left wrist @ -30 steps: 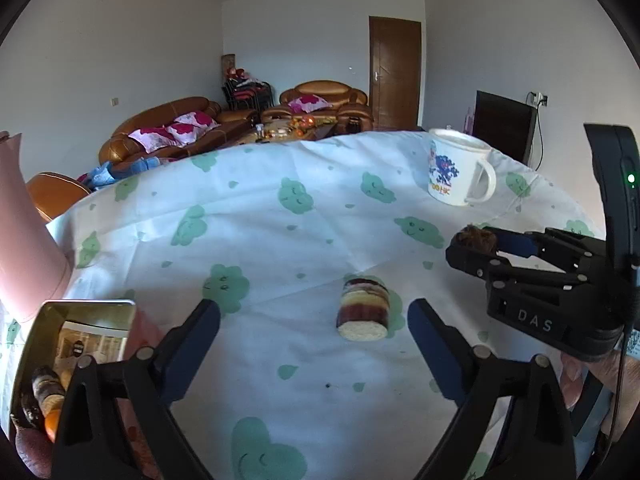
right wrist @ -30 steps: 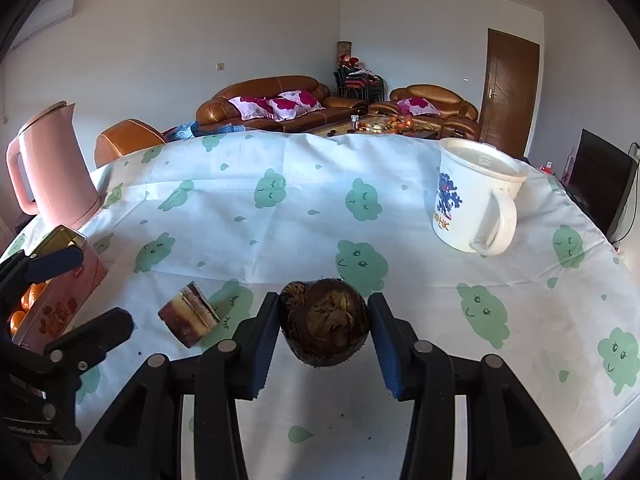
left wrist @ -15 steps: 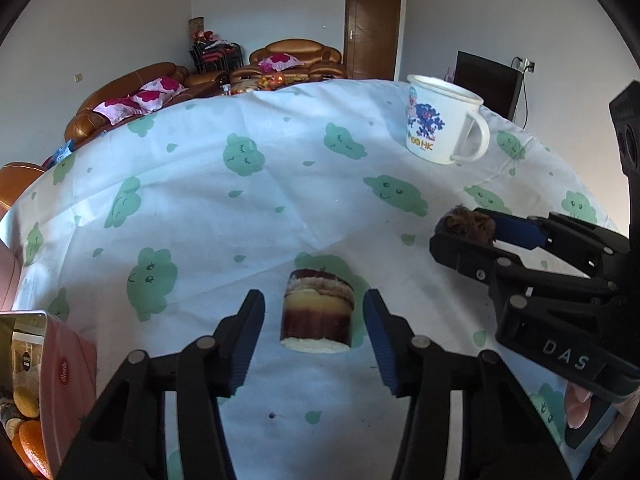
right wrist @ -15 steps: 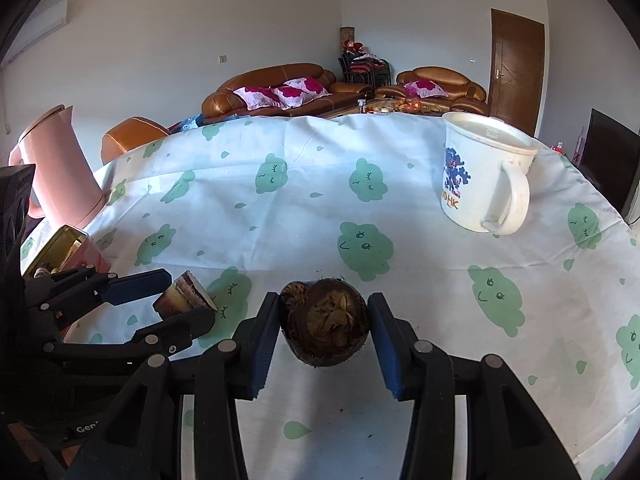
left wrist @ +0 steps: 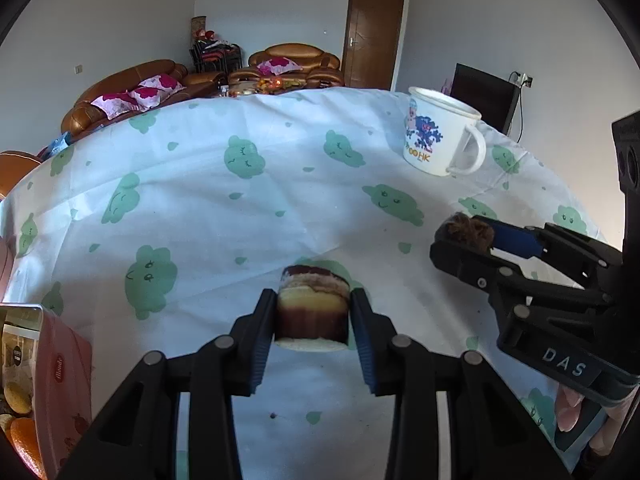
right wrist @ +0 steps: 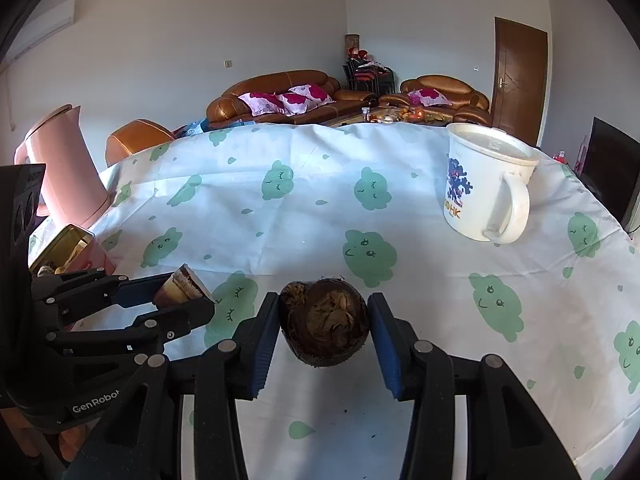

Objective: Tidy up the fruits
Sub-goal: 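Close the left tool on the layered cylindrical snack while the right tool holds its snack, then carry the layered snack with the left tool while the right tool carries the brown snack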

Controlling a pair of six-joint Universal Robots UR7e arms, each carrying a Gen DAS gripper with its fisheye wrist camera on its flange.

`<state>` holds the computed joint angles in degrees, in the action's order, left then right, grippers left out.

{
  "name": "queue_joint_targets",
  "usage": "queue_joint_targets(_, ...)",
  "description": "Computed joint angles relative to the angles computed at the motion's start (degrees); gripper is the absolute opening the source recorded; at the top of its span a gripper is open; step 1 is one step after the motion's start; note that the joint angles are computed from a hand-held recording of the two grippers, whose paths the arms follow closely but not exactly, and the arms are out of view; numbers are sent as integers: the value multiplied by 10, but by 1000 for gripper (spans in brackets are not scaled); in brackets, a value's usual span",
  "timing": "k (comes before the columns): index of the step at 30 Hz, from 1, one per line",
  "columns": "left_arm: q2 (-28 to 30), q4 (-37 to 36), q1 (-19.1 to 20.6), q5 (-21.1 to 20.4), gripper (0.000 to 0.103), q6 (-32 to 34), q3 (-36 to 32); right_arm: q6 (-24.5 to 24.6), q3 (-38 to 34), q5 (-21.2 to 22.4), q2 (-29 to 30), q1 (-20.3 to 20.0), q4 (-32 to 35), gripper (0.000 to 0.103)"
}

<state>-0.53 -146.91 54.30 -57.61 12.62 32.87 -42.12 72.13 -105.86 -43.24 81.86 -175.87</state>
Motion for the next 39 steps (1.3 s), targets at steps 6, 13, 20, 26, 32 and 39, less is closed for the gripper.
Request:
queue_joint_targets(6, -10, -45, -2, 1, 39, 11, 26, -11, 18, 22, -9, -2, -22, 46)
queue_joint_targets(13, -20, -91, -3, 3, 39, 19, 52, -20, 30, 42, -14, -3, -37, 47)
queue_joint_targets(20, -27, -154, -9, 13, 39, 46, 82, -22, 36, 51, -16, -4, -48, 47)
queue_joint_targets(26, -30, -198, -14, 23, 39, 74, 99, -28, 44, 59, -19, -5, -61, 47)
queue_joint_targets(32, -33, -239, -19, 29, 39, 98, 117, -35, 52, 68, -20, -6, -78, 47)
queue_joint_targets(39, -37, -269, -22, 32, 39, 113, 133, -40, 60, 79, -23, -7, -95, 47)
